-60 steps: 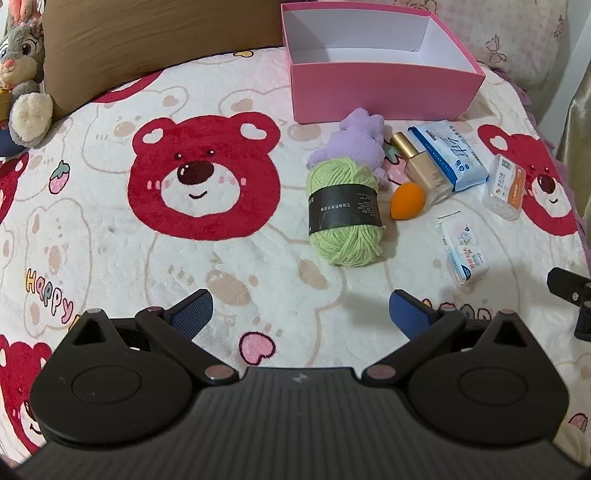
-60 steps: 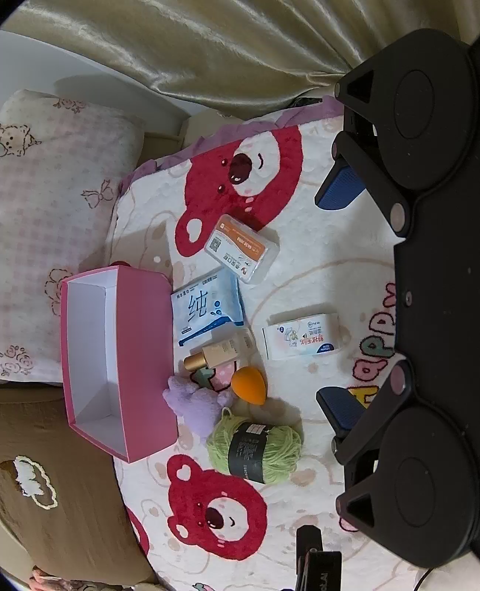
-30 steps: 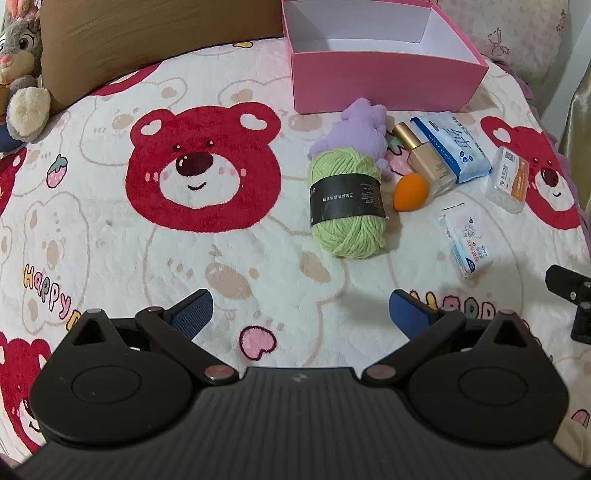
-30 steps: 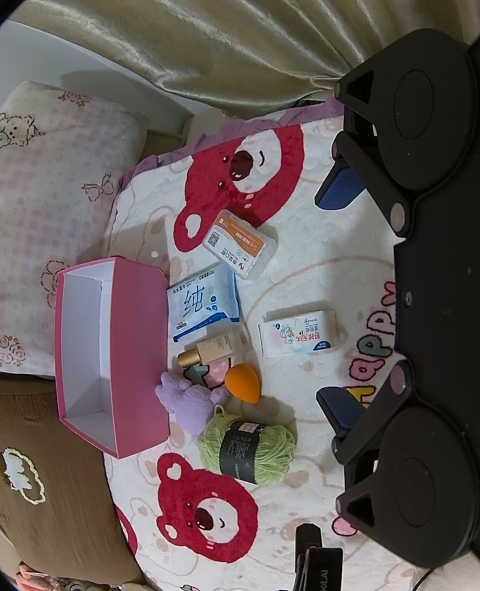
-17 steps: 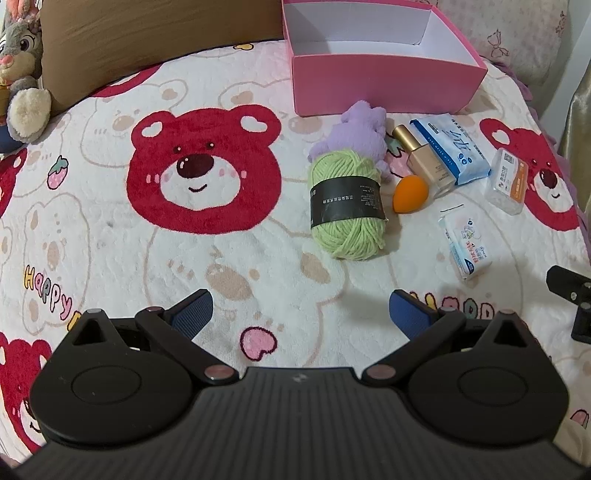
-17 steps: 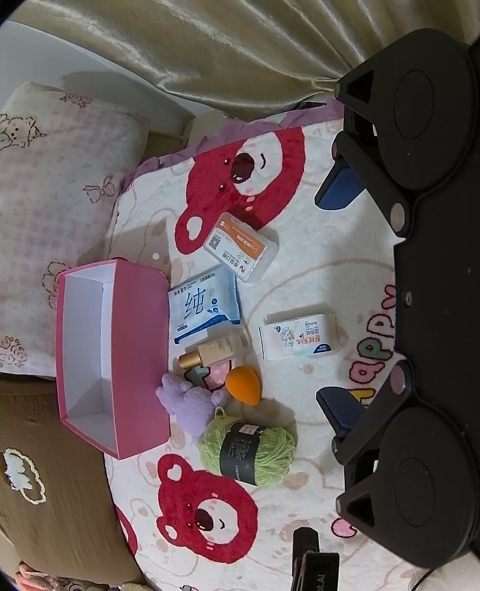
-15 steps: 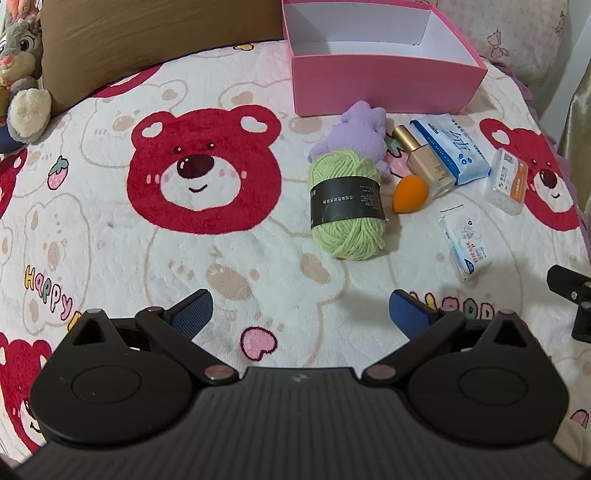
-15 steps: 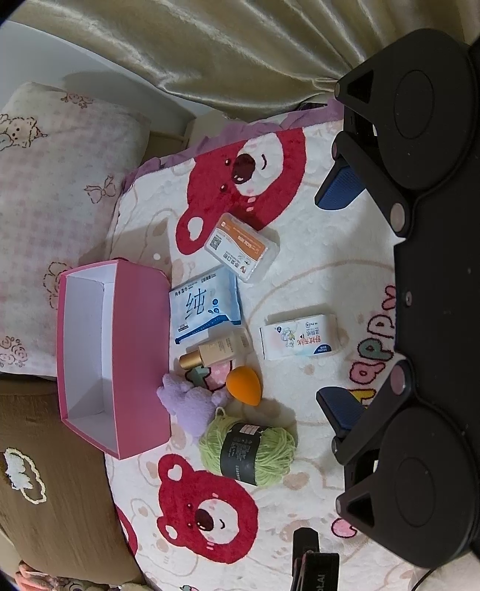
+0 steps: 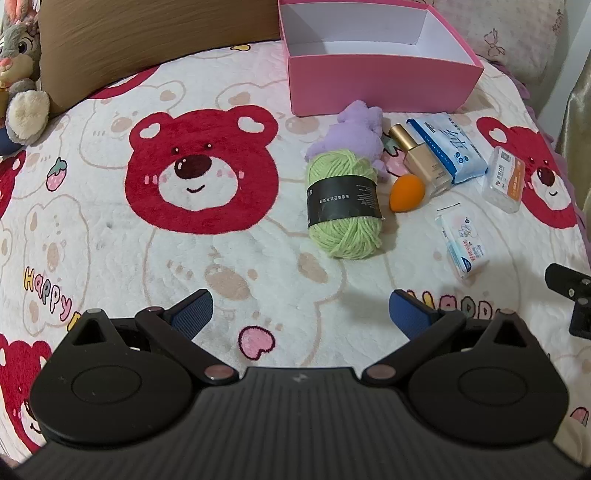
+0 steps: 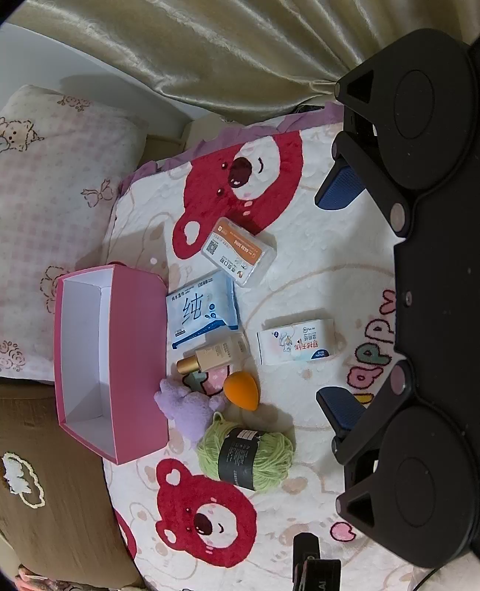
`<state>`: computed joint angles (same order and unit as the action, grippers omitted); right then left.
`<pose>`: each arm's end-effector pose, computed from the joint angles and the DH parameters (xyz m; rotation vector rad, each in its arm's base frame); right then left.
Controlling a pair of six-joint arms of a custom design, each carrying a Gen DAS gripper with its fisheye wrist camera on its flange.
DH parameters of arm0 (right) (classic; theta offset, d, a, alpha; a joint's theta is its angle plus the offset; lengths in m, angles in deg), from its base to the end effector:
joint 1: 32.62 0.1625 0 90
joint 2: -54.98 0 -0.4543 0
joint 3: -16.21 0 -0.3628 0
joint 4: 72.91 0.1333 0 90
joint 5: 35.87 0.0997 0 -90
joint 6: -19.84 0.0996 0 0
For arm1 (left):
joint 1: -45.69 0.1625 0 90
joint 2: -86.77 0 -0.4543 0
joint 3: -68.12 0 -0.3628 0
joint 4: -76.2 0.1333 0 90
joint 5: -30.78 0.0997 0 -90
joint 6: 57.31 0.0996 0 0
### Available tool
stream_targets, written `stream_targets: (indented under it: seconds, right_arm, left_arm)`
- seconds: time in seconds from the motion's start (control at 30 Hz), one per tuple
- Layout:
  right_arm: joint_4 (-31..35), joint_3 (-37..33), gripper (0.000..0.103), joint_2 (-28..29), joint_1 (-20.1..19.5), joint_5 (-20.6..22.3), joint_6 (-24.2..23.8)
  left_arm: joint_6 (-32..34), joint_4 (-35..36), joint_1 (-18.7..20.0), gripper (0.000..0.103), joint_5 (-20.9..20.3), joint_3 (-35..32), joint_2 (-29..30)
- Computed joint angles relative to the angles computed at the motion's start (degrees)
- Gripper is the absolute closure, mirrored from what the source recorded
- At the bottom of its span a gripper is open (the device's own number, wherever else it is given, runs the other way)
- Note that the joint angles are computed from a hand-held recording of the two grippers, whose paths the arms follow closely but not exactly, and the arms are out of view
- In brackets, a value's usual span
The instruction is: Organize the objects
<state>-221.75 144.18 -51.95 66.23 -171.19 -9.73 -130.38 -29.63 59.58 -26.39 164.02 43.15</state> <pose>0.1122 -0.3145 0.4726 0.4262 -2.1771 0.5747 -0.5194 -0.3214 0.0624 0.2900 2.3413 -0.4615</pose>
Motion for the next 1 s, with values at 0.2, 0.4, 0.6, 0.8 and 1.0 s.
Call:
stream_targets:
  seconds: [0.2,0.4,0.6,0.8,1.0]
  right_arm:
    - [0.19,0.04,0.0,-0.12,-0.16,-0.05,-0.3]
    - [1.21,-0.43,0.0,-0.44,-0.17,0.93,-0.19]
    - [6.55,-4.13,0.0,-0.81,1.72,5.34,-1.21]
    - [12.98,-8.9,0.0,0.48,3.51,12.84,-6.58]
    - [20.84,-14.32,0.0,3.67,5.25,17.09,-8.91]
  left_arm:
    - [-0.08,-0.03,-0.03,0.0,0.04,0.04,0.0]
    - [0.96,0.47,-0.12,0.0,-0.11,-0.76,-0.04]
    - [1.9,1.41,-0.04,0.0,1.16,-1.46,-2.5]
    - [7.44,3.06,0.3,0.0,4.77,-3.83,-3.58]
    - [7.22,2.15,1.58,0.001,6.75,-4.65,-4.76]
